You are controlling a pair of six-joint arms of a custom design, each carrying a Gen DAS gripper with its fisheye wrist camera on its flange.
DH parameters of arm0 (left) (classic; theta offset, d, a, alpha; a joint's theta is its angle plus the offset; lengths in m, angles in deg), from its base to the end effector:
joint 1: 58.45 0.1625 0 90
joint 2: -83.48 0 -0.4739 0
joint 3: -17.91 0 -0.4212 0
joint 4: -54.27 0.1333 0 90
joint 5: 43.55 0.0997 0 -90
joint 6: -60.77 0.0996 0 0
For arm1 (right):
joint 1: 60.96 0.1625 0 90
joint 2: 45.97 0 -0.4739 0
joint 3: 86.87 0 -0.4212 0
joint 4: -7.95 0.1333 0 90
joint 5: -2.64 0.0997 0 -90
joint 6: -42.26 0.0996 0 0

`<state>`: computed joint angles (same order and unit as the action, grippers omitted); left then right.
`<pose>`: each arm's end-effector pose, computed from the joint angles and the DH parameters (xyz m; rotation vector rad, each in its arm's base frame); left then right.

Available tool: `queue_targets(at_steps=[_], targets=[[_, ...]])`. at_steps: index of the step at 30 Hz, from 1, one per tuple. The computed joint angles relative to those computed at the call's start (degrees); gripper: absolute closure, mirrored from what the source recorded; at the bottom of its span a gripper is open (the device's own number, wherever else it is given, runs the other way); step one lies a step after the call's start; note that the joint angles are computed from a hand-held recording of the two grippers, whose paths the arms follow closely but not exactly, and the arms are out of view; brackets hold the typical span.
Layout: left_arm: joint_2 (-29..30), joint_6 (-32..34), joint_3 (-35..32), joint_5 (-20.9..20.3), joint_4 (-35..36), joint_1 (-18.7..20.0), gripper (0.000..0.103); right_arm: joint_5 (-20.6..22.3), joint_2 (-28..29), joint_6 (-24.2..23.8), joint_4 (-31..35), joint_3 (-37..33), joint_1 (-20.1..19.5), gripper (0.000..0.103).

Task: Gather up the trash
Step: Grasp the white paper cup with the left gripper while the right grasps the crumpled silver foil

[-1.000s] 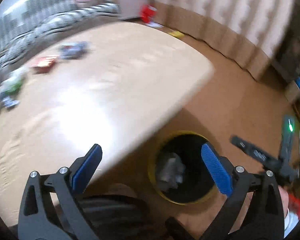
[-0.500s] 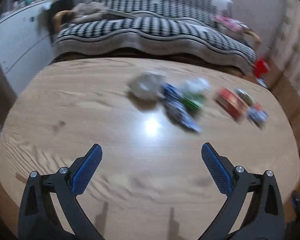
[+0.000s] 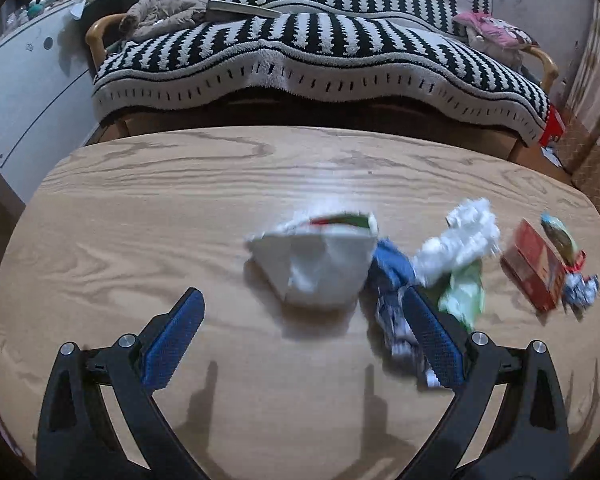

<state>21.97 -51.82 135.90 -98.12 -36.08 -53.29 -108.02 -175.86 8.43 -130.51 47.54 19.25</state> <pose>-0.4278 -0.2305 0.0998 -0.1582 2.1489 -0.8423 0.0538 -0.2654 0.4950 0.3316 -2.4165 0.7464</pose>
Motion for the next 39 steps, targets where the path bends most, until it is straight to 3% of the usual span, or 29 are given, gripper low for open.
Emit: queue_targets(at_steps=[8, 16, 18, 19, 20, 22, 23, 32, 39], targets=[[1.2, 4.8, 0.9, 5.0, -2.7, 4.8, 0.006, -5.6, 11.6, 2.2, -12.2, 1.7, 0.7, 0.007], [0.5, 5.7, 3.6, 5.5, -6.8, 6.9, 0.006, 0.2, 11.7, -0.5, -13.8, 2.6, -3.2, 0.007], [0.1, 5.7, 4.8, 5.5, -8.9, 7.1, 0.007, -0.2, 11.5, -3.5, -15.7, 3.6, -3.1, 0.017], [-0.2, 4.7, 5.0, 5.2, -8.9, 7.1, 0.01, -0.1, 11.2, -5.3, -16.6, 4.0, -3.1, 0.03], [0.1, 2.8, 4.6, 5.3, -6.5, 6.8, 0.021, 1.0, 10.5, -6.2, -16.0, 4.1, -3.7, 0.045], [-0.4, 1.7, 4.9, 5.2, -6.2, 6.5, 0.023, 2.7, 9.3, -5.2, -12.9, 3.4, -4.7, 0.064], [-1.0, 1.0, 5.4, 5.2, -6.8, 6.1, 0.026, 3.8, 8.8, -4.8, -11.9, 3.0, -5.3, 0.068], [-3.0, -3.0, 3.8, 3.9, -0.6, 1.9, 0.028, 7.0, 2.3, -4.8, -4.5, 1.9, -7.1, 0.07], [-3.4, -5.7, 0.9, 1.8, 5.3, -3.3, 0.028, 11.2, -6.1, -5.6, 5.6, 0.7, -9.7, 0.07]])
